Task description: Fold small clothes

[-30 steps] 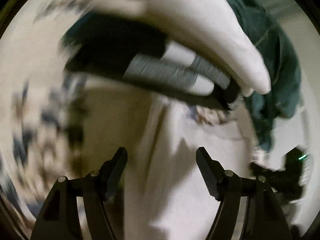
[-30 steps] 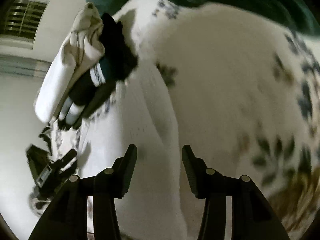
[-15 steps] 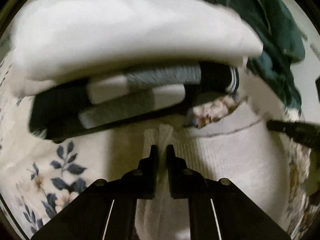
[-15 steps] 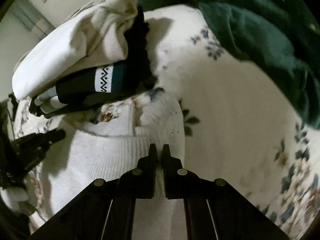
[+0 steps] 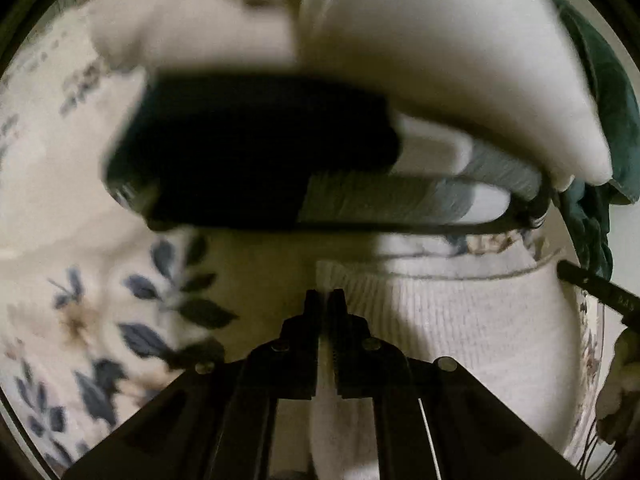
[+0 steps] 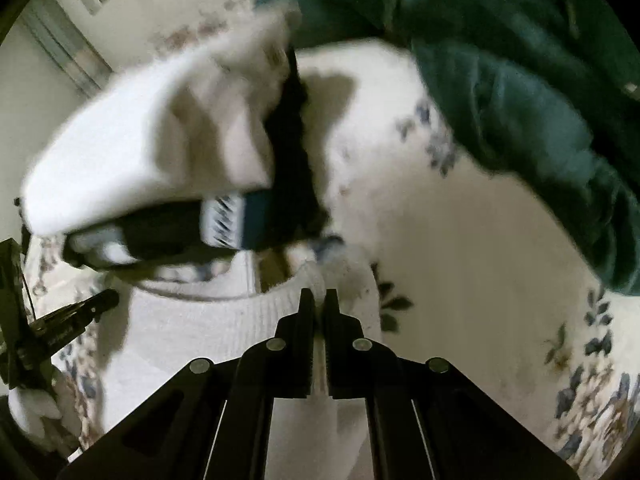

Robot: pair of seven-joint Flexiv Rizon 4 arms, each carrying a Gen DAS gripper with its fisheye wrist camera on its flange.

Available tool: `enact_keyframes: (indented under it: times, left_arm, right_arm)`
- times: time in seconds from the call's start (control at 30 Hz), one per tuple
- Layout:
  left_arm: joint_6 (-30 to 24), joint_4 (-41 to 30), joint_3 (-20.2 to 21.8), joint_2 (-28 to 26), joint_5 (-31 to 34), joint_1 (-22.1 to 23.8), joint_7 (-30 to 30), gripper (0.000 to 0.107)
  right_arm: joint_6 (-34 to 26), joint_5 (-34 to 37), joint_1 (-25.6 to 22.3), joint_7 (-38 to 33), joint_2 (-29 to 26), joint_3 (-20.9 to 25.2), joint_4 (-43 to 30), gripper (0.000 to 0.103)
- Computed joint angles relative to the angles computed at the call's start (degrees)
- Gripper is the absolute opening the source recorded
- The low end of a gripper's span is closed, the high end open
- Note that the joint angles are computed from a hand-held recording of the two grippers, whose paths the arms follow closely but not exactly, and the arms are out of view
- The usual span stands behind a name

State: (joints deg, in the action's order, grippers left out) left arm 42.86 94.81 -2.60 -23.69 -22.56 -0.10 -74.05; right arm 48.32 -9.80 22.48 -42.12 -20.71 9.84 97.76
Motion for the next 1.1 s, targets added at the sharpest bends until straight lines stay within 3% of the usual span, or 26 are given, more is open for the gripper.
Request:
enact_keyframes:
  times: [0.07,0.1,0.17,0.2,0.23,0.27,0.37,0.43,0.57,0.67,0.7,0.73,0.8,0.83,1.1]
  left_arm:
    - [-2.43,0.04,-0.89,0.18,-2.67,1.03,0.86,0.005]
    - [-4.15,1.03,-1.87,0.99,-6.95,2.54,1.81,0.007]
    - [-6.97,3.04,-2.42,2.68,-13.23,4.41,3.04,0.03]
    - [-7.21,4.75,-2.3,3.86,-16.04,4.95,4.07,0.071]
    - [-6.99,7.53,-1.99,5.63,-19.66,5.48,4.95,0.08]
    - [-8.06,10.67,-2.09,7.23,-25.37,6.4,6.69,0.08]
    - [-15.68,15.04,-0.88,8.24,-33.45,7.53,8.34,0.08]
    - [-18.43,17.8,-0.07,8.52,-35.3,7.15,9.95,0.08]
    - [-20.48,19.84,0.36,8.71,-35.52,5.44,13.05,0.081]
    - [-18.17,19.86,0.26,9.1,-36.79,3.97,14.14,0.079]
    - [-17.99,19.87,0.33,9.39,-37.07,3.78,14.76,0.056]
    - [-17.46,20.04,0.31,9.86,-36.91,3.33,15.73,0.041]
    - [-15.18,20.46,0.69,10.96,-36.25,2.48,16.5,0.036]
    - [-14.94,20.58,1.01,11.73,-36.38,2.51,16.38,0.035]
    - [-20.35,16.12,2.63,16.78,-35.11,3.03,12.56,0.034]
  right_arm:
    - [-1.73,6.05,-2.2,-2.67,-0.75,1.95,-1.52,0.005]
    - [-1.44,9.94,-3.6,-3.87,-0.51,2.95,-1.68,0.009]
    - [1.12,20.18,-7.34,-7.04,1.43,5.33,-0.34,0.038]
    - [4.16,27.64,-9.89,-10.1,2.81,7.15,1.04,0.065]
    - [7.21,35.8,-12.48,-13.72,4.49,8.92,2.75,0.083]
    - [8.64,42.35,-14.35,-16.93,6.09,9.98,4.25,0.086]
    - [6.15,57.85,-18.35,-26.24,9.52,11.6,7.26,0.087]
    - [1.51,63.75,-18.99,-31.38,9.91,11.73,8.37,0.087]
    - [-3.16,70.55,-16.67,-38.01,7.37,11.3,8.28,0.088]
    - [0.01,73.07,-13.23,-39.26,6.22,10.13,7.7,0.095]
    - [1.39,74.6,-12.41,-40.1,5.91,9.89,7.16,0.092]
    - [2.59,74.17,-11.31,-39.71,5.82,9.5,6.93,0.078]
    - [4.5,69.94,-8.65,-35.88,6.13,8.81,7.07,0.052]
    - [5.41,69.0,-8.01,-34.39,6.75,8.71,7.42,0.048]
    - [4.83,58.23,-4.68,-23.27,15.83,7.07,7.75,0.044]
